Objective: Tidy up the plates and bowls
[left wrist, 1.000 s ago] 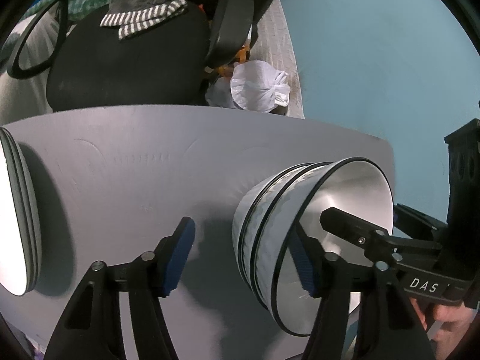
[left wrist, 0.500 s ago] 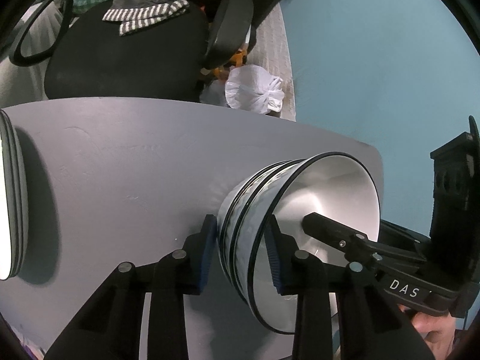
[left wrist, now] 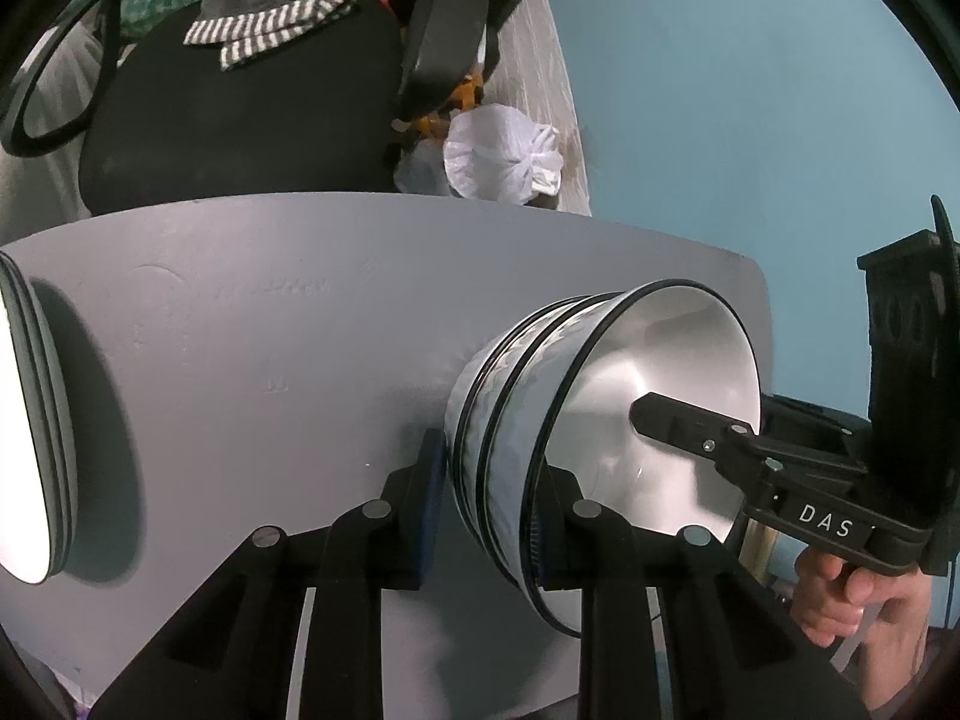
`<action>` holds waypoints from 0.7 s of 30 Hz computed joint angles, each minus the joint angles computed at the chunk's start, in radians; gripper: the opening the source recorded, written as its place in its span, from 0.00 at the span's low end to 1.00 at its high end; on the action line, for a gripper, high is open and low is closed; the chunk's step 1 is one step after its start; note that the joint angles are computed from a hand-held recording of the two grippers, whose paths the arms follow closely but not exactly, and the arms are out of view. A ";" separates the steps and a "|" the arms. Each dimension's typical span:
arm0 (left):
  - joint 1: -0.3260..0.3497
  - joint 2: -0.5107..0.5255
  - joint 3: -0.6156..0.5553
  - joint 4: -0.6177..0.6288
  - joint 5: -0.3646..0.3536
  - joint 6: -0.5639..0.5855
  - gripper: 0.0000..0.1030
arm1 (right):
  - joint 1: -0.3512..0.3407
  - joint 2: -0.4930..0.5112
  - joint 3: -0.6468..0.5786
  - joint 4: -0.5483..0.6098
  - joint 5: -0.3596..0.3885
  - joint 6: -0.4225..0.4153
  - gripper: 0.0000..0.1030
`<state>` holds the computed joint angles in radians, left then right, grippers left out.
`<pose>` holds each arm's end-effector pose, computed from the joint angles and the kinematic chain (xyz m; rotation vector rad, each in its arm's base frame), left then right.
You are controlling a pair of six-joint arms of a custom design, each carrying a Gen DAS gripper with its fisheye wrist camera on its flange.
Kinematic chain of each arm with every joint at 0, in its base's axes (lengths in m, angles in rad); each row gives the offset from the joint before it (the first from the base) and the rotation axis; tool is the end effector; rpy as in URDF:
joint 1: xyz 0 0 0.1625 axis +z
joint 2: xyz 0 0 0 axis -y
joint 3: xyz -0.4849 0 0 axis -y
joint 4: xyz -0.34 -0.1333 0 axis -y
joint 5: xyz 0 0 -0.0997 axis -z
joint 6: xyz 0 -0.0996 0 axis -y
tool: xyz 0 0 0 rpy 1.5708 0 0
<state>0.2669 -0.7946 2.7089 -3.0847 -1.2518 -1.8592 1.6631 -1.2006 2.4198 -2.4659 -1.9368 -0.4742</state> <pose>-0.2268 -0.2326 0.0624 -0.6583 2.6329 -0.4422 0.1302 -0.3469 0.1754 0.8620 -2.6589 -0.5466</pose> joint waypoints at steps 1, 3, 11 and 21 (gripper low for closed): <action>0.005 0.001 0.002 -0.009 -0.002 0.004 0.23 | 0.000 0.001 -0.003 0.007 -0.001 -0.003 0.22; 0.010 0.006 0.007 -0.028 -0.004 0.005 0.23 | 0.000 0.001 -0.008 0.019 -0.003 -0.015 0.23; 0.012 0.031 0.051 -0.135 -0.004 0.008 0.24 | -0.007 -0.009 0.015 -0.034 0.005 -0.031 0.28; 0.035 0.025 0.044 -0.135 -0.022 0.061 0.23 | -0.027 -0.004 -0.014 0.057 0.024 0.087 0.29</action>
